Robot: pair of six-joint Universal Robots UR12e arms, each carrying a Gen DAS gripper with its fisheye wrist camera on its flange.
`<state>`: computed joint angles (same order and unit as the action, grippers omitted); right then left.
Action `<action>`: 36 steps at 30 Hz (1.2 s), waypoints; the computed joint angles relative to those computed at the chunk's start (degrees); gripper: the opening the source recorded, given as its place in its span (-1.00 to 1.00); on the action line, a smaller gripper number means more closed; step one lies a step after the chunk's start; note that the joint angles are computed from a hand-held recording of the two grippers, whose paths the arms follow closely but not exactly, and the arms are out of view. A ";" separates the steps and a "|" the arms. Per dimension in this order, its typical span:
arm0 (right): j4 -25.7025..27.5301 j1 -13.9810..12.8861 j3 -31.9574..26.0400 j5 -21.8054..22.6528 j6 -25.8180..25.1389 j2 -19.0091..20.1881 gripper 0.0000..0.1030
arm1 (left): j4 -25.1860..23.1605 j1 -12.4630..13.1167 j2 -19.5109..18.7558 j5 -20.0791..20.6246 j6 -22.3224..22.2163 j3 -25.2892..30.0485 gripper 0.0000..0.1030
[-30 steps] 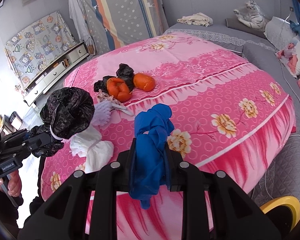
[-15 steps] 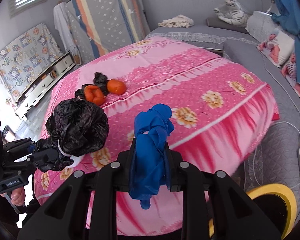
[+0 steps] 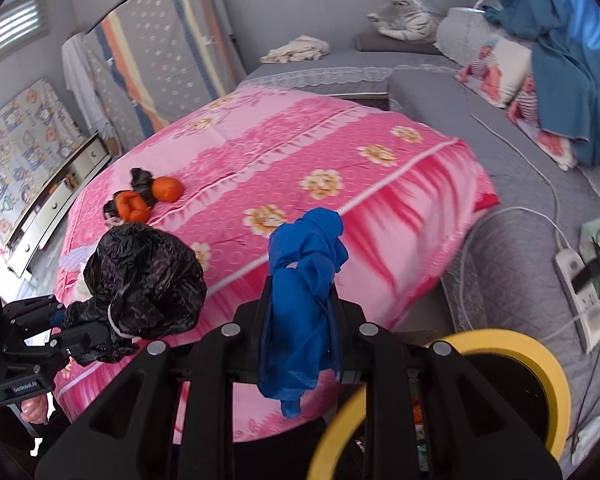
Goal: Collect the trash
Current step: 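Carry the black bag and blue glove in both tools over the bin, then open both tools over the bin, dropping the black bag and blue glove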
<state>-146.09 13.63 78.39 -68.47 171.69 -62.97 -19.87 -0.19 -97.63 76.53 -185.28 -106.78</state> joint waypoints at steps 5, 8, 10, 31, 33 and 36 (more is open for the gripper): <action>-1.31 -1.33 1.60 -1.87 2.09 -1.07 -0.59 | -2.19 -1.18 -1.33 -2.31 2.82 1.74 -0.50; -1.58 -2.09 2.58 -2.98 3.09 -1.67 -0.59 | -4.11 -2.04 -2.17 -3.44 5.33 2.91 -0.50; -1.80 -2.48 3.22 -3.80 3.69 -2.07 -0.59 | -5.22 -2.52 -2.62 -4.08 6.47 3.61 -0.50; -1.22 -7.44 9.31 -8.86 10.67 -5.53 -0.58 | -17.49 -7.36 -8.48 -11.09 17.39 11.51 -0.50; -1.26 -7.76 9.71 -8.95 11.01 -5.74 -0.58 | -18.44 -7.66 -8.75 -11.15 18.08 11.97 -0.50; -1.13 -8.18 10.22 -8.95 11.39 -5.97 -0.57 | -19.79 -8.04 -9.27 -11.29 19.13 12.86 -0.50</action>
